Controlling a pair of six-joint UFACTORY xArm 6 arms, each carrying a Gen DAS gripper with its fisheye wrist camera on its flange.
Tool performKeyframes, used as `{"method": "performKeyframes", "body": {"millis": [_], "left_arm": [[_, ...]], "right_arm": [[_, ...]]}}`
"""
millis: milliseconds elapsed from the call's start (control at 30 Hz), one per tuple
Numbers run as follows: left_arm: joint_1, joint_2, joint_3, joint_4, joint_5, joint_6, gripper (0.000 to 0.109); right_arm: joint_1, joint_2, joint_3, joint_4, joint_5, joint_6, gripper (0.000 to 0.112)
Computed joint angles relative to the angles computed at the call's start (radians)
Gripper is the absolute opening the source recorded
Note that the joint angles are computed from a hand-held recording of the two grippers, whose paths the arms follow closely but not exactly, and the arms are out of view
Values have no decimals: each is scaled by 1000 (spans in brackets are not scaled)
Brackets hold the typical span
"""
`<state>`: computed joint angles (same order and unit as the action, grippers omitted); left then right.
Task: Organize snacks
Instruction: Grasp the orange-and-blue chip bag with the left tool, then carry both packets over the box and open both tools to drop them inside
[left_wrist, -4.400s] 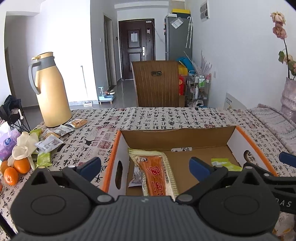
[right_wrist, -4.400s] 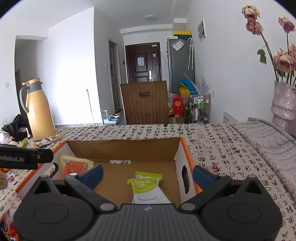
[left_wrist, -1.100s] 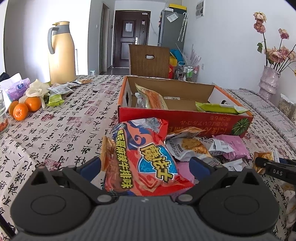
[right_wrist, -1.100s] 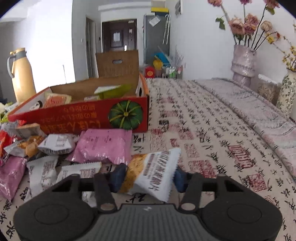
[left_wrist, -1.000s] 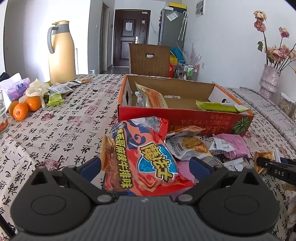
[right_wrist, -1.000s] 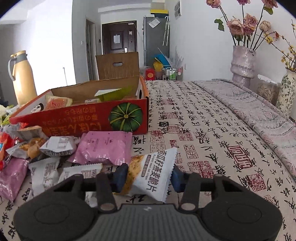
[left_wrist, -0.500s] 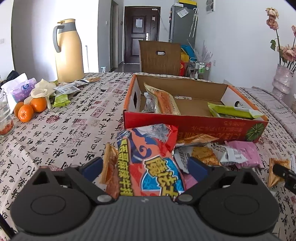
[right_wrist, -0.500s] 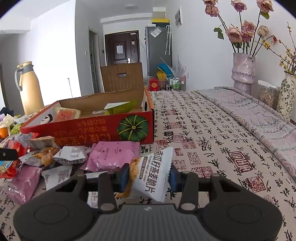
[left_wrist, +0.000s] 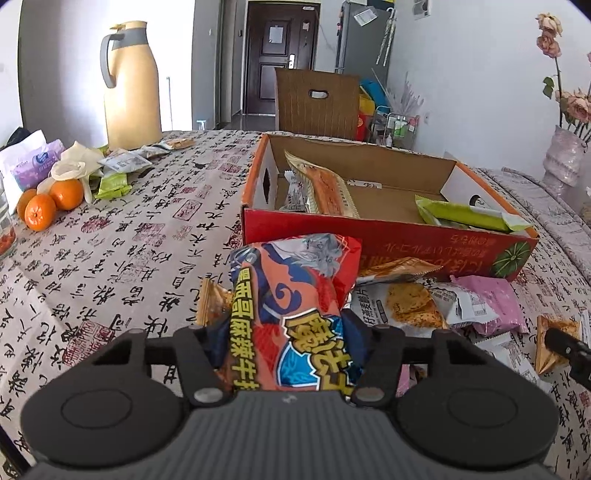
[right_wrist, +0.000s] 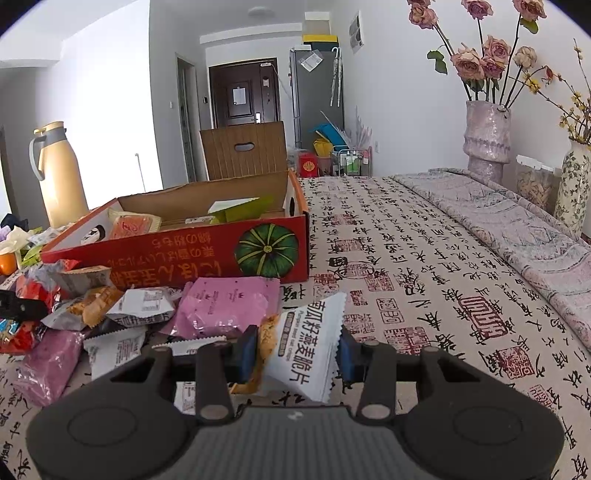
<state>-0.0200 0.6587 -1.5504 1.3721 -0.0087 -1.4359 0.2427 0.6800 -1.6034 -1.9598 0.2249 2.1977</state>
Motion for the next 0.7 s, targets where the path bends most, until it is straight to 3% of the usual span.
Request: {"method": "performKeyframes", "body": {"millis": [267, 533, 700], "left_arm": [[14, -30, -9, 229, -11, -222, 59], [8, -58, -65, 573, -33, -553, 59], [-5, -61, -110, 696, -32, -674, 59]], "right_arm": [[8, -20, 17, -46, 14, 46, 42], [18, -42, 12, -130, 22, 115, 42], [27, -37, -29, -171, 20, 132, 42]]}}
